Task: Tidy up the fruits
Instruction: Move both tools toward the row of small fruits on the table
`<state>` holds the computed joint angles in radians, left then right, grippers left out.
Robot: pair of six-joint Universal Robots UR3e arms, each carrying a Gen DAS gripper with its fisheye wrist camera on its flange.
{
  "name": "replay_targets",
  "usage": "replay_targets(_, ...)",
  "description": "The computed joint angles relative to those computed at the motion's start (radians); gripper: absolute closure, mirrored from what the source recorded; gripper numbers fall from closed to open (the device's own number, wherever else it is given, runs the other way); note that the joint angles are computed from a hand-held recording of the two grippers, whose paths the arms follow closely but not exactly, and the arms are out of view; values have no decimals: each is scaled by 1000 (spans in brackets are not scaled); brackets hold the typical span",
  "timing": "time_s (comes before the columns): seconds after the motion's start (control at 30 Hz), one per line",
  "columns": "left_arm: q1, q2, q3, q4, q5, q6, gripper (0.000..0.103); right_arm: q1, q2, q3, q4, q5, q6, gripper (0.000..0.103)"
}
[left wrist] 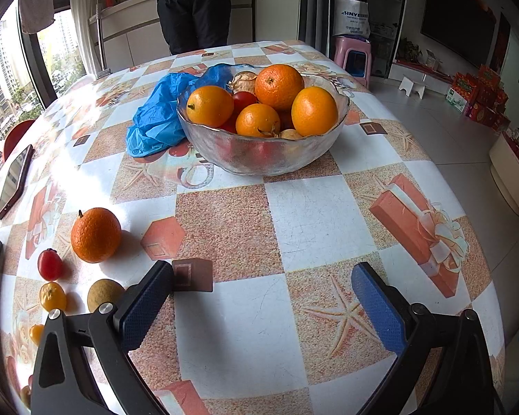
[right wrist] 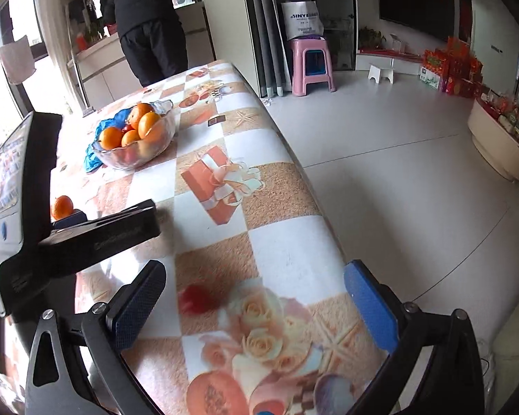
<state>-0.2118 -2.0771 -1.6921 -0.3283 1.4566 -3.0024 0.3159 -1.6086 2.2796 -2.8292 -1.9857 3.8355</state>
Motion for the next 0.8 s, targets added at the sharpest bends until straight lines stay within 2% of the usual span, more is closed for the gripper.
replay_targets(0.13, -1, -1, -1, 2, 0, -1, 0, 12, 10, 14, -10, 0, -29, 0)
replay_targets(0.47, -2, -2, -4, 6, 1, -2, 0, 168, -39, 54, 99, -61, 124, 0)
replay_targets(0.8, -4, -3, -4, 6, 2, 5, 0, 211, 25, -6, 134, -96, 116, 0)
